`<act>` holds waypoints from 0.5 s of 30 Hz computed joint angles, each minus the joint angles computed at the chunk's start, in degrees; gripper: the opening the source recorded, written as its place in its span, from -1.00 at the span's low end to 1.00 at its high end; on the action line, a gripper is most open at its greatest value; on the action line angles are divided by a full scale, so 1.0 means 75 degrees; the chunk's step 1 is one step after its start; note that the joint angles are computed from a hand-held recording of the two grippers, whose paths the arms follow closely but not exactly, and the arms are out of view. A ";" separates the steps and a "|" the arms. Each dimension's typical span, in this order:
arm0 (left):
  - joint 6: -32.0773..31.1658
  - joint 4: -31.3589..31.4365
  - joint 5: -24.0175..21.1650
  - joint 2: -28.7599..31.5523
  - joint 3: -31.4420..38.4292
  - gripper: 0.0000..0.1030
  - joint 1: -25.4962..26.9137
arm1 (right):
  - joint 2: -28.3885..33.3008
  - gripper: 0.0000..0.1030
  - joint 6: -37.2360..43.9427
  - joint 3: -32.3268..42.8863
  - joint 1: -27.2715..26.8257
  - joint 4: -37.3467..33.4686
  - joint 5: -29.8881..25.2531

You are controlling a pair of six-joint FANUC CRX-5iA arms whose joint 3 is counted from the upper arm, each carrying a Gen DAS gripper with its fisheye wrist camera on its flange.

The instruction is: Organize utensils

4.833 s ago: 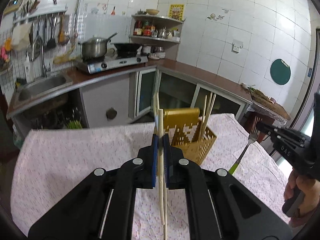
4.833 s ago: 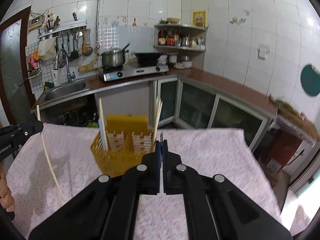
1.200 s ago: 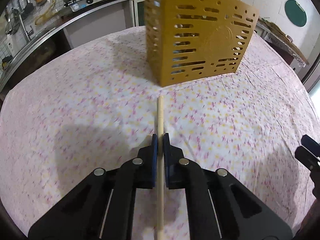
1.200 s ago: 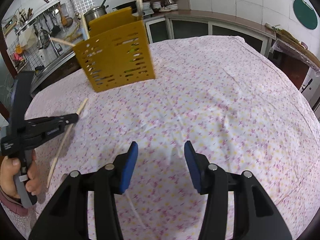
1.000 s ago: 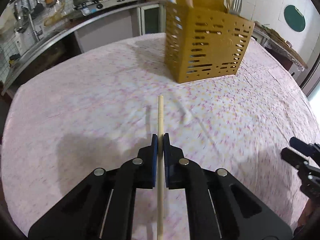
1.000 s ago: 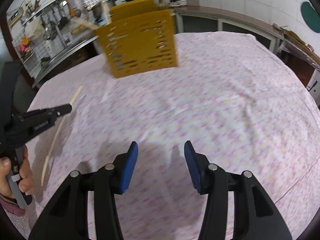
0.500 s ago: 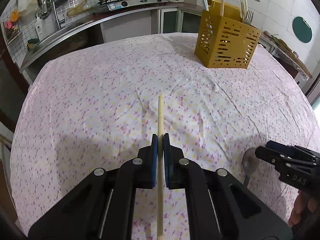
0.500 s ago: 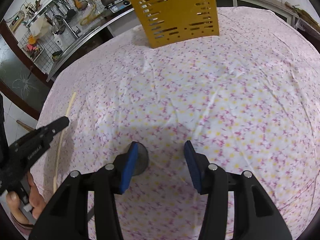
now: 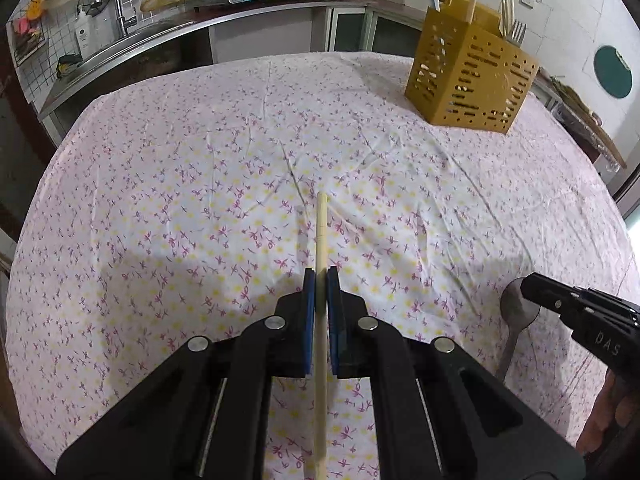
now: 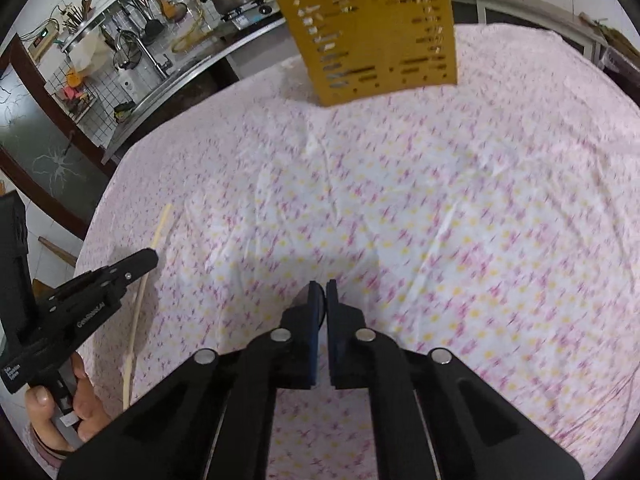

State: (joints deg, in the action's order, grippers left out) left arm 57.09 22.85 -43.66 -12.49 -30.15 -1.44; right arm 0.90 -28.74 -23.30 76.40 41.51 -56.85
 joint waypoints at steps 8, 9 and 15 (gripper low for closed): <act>-0.0443 0.1319 0.0153 -0.0068 -0.0233 -0.91 0.0023 | -0.0207 -0.93 0.1060 0.0281 0.0123 0.0538 -0.1916; -0.0473 0.1428 0.0211 -0.0109 -0.0247 -0.91 -0.0031 | -0.0238 -0.93 0.1218 0.0310 0.0133 0.0590 -0.2107; -0.0373 0.1722 0.0397 -0.0145 -0.0034 -0.91 -0.0437 | -0.0685 -0.93 0.1580 0.0216 0.0042 0.0921 -0.2811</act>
State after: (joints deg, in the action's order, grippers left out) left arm 54.29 35.77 -40.69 -13.58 -30.40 -4.71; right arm -4.24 -16.89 -21.68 76.71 48.42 -77.93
